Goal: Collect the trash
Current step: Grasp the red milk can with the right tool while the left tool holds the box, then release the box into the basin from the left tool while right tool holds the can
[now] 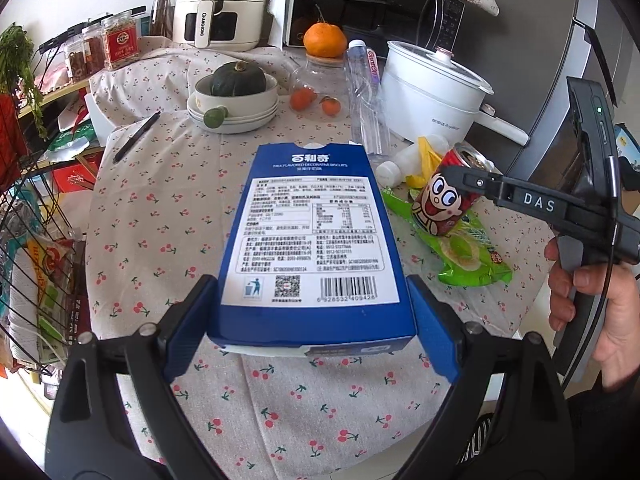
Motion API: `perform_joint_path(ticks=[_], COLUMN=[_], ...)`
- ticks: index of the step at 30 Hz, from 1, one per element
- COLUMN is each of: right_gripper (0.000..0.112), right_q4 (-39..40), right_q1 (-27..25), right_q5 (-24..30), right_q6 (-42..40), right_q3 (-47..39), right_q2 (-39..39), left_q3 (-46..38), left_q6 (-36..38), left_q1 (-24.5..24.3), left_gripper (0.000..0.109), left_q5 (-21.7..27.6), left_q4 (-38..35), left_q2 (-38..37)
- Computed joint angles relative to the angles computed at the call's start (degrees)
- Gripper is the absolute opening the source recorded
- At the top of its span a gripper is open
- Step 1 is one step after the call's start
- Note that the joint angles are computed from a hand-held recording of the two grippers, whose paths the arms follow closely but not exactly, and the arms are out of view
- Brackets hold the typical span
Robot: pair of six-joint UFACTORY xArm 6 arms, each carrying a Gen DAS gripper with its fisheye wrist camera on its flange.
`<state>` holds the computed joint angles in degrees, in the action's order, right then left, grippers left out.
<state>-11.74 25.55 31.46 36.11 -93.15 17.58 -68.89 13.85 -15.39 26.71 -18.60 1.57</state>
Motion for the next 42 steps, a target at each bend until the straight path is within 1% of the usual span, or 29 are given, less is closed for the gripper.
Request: perform_joint_path(ticks=[5, 9, 18, 22, 27, 32, 35, 42], right_gripper=[0.055, 0.055, 0.055, 0.055, 0.055, 0.055, 0.055, 0.055], right_q4=[-2.7, -4.1, -4.5, -5.0, -3.4, -1.0, -0.2, 1.5], right_q1=[-2.4, -5.0, -12.0, -14.8, -18.7, -22.4, -24.3, -28.0], right_q5=[0.1, 1.6, 5.2, 7.5, 10.0, 12.6, 14.0, 16.4], right_q6=[2.3, 3.2, 5.0, 5.3, 4.4, 3.0, 2.1, 0.3], right_q3=[7.9, 15.3, 30.9, 36.5, 42.8, 48.3, 50.8, 54.8], right_q2=[-7.9, -14.9, -30.9, -37.4, -44.8, -50.5, -53.3, -57.5], left_q3=[-0.5, -1.0, -3.7, -4.7, -6.2, -8.3, -9.1, -11.7], left_q6=[1.4, 2.9, 6.5, 8.1, 9.2, 10.9, 11.3, 13.5], left_q1=[-2.5, -5.4, -12.9, -15.9, -19.8, -23.6, -26.0, -30.3], left_gripper=[0.092, 0.092, 0.092, 0.092, 0.092, 0.092, 0.092, 0.092], left_q5=[0.8, 1.6, 3.9, 5.1, 6.5, 8.5, 9.0, 11.7], left_q4=[-1.0, -1.6, -3.1, -3.3, -2.9, -3.5, -2.4, -2.0], left_q2=[-0.2, -0.3, 1.0, 1.8, 3.2, 5.4, 6.5, 10.1])
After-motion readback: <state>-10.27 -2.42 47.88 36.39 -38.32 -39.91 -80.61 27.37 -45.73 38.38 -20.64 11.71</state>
